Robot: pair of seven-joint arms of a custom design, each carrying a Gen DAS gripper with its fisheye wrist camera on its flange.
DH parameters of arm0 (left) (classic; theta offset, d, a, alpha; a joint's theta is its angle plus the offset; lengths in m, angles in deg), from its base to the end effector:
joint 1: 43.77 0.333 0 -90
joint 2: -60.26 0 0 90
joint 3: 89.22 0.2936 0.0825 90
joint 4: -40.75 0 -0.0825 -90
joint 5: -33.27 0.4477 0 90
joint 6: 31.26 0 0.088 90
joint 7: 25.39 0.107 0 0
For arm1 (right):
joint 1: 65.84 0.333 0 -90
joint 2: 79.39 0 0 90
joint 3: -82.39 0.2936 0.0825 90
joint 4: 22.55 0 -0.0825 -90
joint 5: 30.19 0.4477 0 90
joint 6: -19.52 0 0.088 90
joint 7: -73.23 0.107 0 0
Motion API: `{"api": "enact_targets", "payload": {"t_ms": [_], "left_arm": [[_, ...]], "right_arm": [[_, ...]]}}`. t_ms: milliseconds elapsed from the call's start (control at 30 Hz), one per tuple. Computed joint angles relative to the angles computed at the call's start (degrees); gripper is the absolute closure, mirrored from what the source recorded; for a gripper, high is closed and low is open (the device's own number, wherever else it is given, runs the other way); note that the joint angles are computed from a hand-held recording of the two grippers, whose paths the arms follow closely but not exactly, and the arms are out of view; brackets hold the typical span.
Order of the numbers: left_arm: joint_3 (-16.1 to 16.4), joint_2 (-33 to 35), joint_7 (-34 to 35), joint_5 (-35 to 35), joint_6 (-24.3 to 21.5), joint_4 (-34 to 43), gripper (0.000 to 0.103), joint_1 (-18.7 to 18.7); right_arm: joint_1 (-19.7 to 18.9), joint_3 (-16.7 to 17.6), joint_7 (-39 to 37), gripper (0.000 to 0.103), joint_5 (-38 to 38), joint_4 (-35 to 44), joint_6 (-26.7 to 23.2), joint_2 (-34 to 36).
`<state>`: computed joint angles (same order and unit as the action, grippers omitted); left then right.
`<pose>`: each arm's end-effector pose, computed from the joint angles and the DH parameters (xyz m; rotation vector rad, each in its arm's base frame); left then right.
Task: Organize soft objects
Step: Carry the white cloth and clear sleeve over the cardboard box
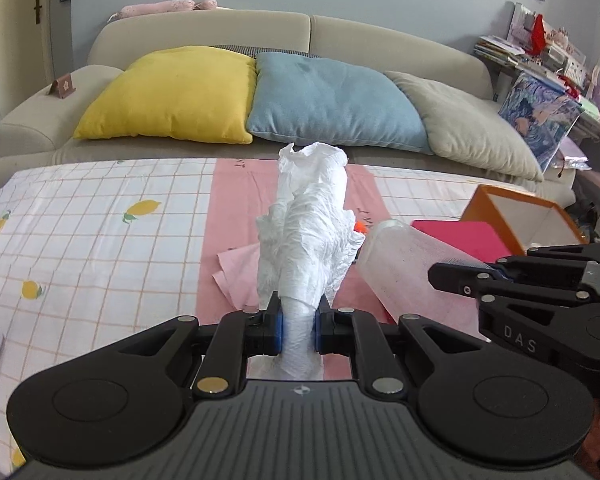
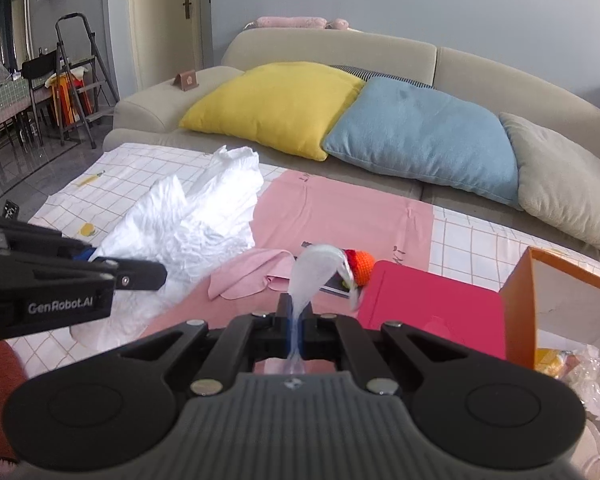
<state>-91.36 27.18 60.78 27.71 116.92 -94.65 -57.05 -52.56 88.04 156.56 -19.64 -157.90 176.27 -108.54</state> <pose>0.4838 -0.1340 0.5975 -1.6825 1.9441 -0.9336 0.4932 0.1675 0.5822 -1.8905 1.3623 -0.5997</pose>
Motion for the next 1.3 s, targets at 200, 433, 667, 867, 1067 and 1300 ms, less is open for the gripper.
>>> {"api": "enact_targets", "payload": {"t_ms": [200,433,667,867,1067,1300], "left_arm": [[-0.4,-1.9,0.5,-1.0,-0.3,-0.1,0.088,-2.1],[-0.8,-1.2,1.6,-3.4,-1.0,2.1,0.088,-5.5],[-0.4,4.2,7.1,-9.8,-1.0,8.4,0.088,-10.8],[-2.0,12.6,12.0,-16.1,-3.4,17.6,0.088,-12.1],[-6.8,22.3,12.1,-16.1,-7.7,27.9,0.088,-9.5],[-11.3,32.5,8.2,-13.2,-13.6,38.4,0.087,-6.8]], "right_arm": [[-0.2,-1.1,-0.2,0.103,1.6,-4.2,0.9,-6.8],[-3.7,-0.6,2.7,0.103,1.2,-9.6,1.0,-15.1],[-9.1,-0.5,7.9,0.103,0.1,-13.2,0.2,-20.8],[-15.5,-0.5,12.2,0.103,-2.4,-14.9,1.0,-22.7],[-19.9,-2.0,13.5,0.103,-4.2,-14.9,2.4,-21.1],[-20.8,-4.7,12.2,0.103,-3.3,-11.8,4.6,-14.1]]}}
